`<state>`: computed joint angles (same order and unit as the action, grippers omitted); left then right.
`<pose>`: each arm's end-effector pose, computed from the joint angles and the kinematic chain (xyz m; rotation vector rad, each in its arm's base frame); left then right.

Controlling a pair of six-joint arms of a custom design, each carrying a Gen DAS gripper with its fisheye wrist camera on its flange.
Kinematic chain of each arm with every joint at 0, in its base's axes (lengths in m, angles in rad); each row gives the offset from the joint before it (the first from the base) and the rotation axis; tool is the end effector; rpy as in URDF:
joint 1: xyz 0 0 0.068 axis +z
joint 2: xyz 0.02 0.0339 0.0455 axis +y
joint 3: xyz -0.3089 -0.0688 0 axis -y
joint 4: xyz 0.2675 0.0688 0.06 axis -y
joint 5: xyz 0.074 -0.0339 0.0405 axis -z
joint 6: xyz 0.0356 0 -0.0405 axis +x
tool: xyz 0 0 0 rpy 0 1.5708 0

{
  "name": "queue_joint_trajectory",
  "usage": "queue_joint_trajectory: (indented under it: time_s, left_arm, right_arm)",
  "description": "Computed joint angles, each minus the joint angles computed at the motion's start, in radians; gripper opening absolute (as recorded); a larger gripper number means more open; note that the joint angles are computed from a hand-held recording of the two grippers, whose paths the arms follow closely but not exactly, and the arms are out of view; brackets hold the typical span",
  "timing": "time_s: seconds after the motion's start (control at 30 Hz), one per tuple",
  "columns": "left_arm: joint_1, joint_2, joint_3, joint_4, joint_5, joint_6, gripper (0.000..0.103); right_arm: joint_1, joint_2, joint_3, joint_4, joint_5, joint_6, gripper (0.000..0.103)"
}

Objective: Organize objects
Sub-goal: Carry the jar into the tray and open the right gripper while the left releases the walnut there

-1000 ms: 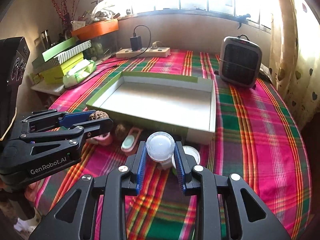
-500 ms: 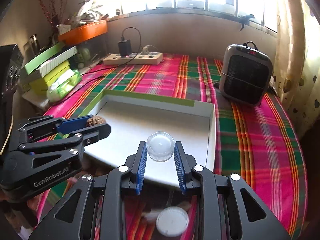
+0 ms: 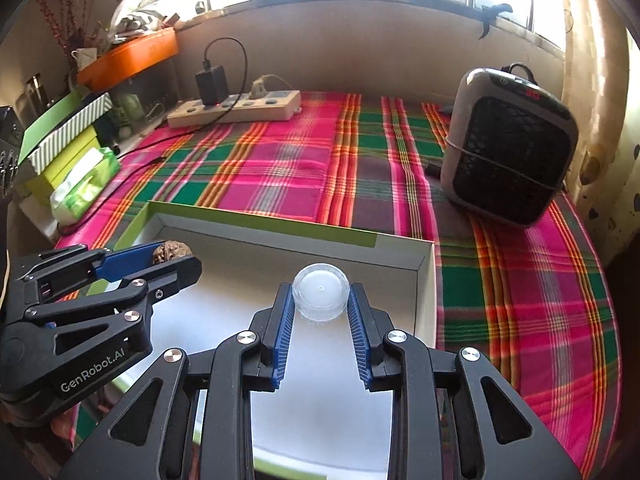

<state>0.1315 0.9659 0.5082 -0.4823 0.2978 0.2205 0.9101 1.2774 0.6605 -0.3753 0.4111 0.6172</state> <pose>0.1744 0.0125 0.2160 0.2300 2.4551 -0.2230 0.1597 0.1823 0.2141 -0.2067 2.4417 0.1351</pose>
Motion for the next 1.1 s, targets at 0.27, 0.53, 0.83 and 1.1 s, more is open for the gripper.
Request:
queue_joint_trajectory:
  time_s: [0.27, 0.53, 0.83, 1.1]
  left_arm:
    - [-0.017, 0.074, 0.005, 0.052, -0.023, -0.016, 0.029]
    - [-0.035, 0.106, 0.000, 0.075, -0.039, -0.019, 0.029]
    - [-0.056, 0.130, -0.004, 0.091, -0.069, -0.027, 0.029]
    - [-0.067, 0.137, -0.007, 0.097, -0.075, -0.027, 0.029]
  right_arm:
    - [-0.047, 0.064, 0.013, 0.022, -0.034, -0.026, 0.029]
    - [-0.066, 0.091, 0.020, 0.018, -0.043, -0.029, 0.029]
    - [-0.079, 0.102, 0.023, 0.001, -0.055, -0.017, 0.029]
    - [-0.083, 0.107, 0.027, -0.009, -0.057, -0.014, 0.029]
